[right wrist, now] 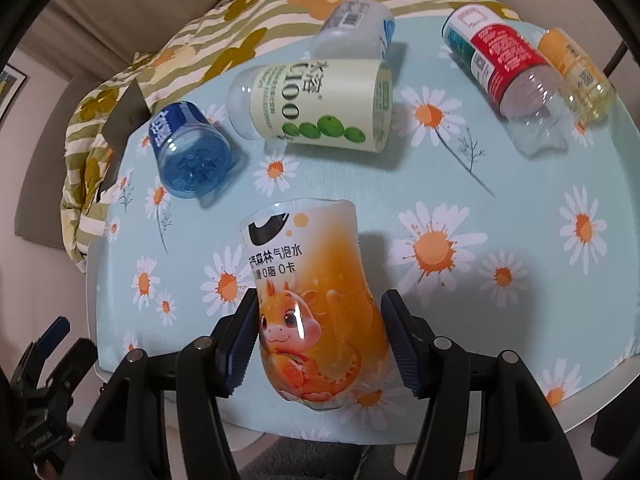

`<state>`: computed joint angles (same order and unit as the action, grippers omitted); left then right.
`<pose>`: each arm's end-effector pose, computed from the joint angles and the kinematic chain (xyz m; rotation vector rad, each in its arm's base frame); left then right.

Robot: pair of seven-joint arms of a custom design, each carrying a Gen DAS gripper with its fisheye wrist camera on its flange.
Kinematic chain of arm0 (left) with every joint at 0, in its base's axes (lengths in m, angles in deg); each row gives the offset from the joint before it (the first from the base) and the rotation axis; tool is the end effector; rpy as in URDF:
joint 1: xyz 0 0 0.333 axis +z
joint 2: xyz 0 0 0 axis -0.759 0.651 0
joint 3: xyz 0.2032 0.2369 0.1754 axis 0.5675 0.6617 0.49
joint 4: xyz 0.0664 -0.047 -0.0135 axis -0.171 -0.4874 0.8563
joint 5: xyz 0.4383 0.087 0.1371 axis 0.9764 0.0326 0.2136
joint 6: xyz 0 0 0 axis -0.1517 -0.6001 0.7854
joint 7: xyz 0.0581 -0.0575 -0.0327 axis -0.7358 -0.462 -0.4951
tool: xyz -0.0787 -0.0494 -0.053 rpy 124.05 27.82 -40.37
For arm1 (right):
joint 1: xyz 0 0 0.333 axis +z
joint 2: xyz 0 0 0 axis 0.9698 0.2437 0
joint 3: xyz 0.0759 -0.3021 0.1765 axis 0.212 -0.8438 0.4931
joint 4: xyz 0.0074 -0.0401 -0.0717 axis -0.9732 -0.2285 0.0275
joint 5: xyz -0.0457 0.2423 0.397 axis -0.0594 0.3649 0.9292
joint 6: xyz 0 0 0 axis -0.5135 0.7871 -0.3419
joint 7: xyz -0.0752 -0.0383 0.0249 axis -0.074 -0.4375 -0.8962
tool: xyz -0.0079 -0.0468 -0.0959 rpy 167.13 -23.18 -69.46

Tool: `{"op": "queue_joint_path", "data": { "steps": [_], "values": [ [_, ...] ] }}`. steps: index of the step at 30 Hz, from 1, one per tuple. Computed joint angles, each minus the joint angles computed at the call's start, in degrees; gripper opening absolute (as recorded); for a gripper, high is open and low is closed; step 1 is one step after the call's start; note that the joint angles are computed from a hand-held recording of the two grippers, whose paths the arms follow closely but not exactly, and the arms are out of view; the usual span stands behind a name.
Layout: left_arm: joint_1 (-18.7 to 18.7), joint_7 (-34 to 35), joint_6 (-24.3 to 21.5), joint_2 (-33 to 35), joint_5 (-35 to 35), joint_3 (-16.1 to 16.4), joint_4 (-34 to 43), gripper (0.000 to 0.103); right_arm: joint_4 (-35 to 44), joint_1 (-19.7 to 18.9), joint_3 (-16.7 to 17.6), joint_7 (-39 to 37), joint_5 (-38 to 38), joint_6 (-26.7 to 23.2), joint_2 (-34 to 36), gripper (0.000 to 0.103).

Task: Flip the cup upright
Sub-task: 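Lift the cup with the right gripper and set it down toward the left gripper, then move the left gripper onto the cup and close around its body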

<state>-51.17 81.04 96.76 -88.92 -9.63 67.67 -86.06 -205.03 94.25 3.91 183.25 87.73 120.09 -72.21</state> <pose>0.4800 -0.1270 0.5830 -2.0686 1.9321 -0.4762 0.5437 0.2120 0.5369 -1.9001 2.0007 0.0919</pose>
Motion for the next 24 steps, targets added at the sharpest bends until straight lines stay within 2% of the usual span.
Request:
{"op": "queue_joint_path", "data": {
  "steps": [13, 15, 16, 17, 21, 22, 24],
  "values": [
    [-0.23, 2.17, 0.3, 1.54, -1.56, 0.9, 0.02, 0.103, 0.3, 0.05, 0.99, 4.11, -2.99, 0.55, 1.48, 0.059],
    [-0.23, 2.25, 0.13, 1.66, -1.7, 0.92, 0.38, 0.103, 0.3, 0.11, 0.97, 4.59, -2.76, 0.85, 1.5, 0.071],
    [-0.26, 2.26, 0.01, 1.7, -1.85, 0.95, 0.61, 0.103, 0.21, 0.14, 0.88, 4.71, -2.39, 1.09, 1.34, 0.085],
    [-0.28, 2.27, -0.02, 1.73, -1.96, 0.96, 0.78, 0.103, 0.06, 0.18, 0.74, 4.7, -1.78, 1.5, 1.05, 0.094],
    [-0.46, 2.21, -0.53, 1.81, -2.35, 0.83, 2.4, 0.103, 0.38, 0.16, 0.5, 4.54, -1.7, 1.92, -0.39, 0.096],
    [-0.42, 1.95, -0.81, 2.01, -2.18, 0.64, 3.08, 0.103, 0.4, 0.1, 0.39, 4.27, -2.03, 2.12, -1.08, 0.103],
    [-0.44, 1.4, -1.12, 2.4, -1.84, 0.29, 4.21, 0.103, 0.09, 0.05, 0.01, 3.35, -2.24, 2.97, -2.62, 0.103]
  ]
}}
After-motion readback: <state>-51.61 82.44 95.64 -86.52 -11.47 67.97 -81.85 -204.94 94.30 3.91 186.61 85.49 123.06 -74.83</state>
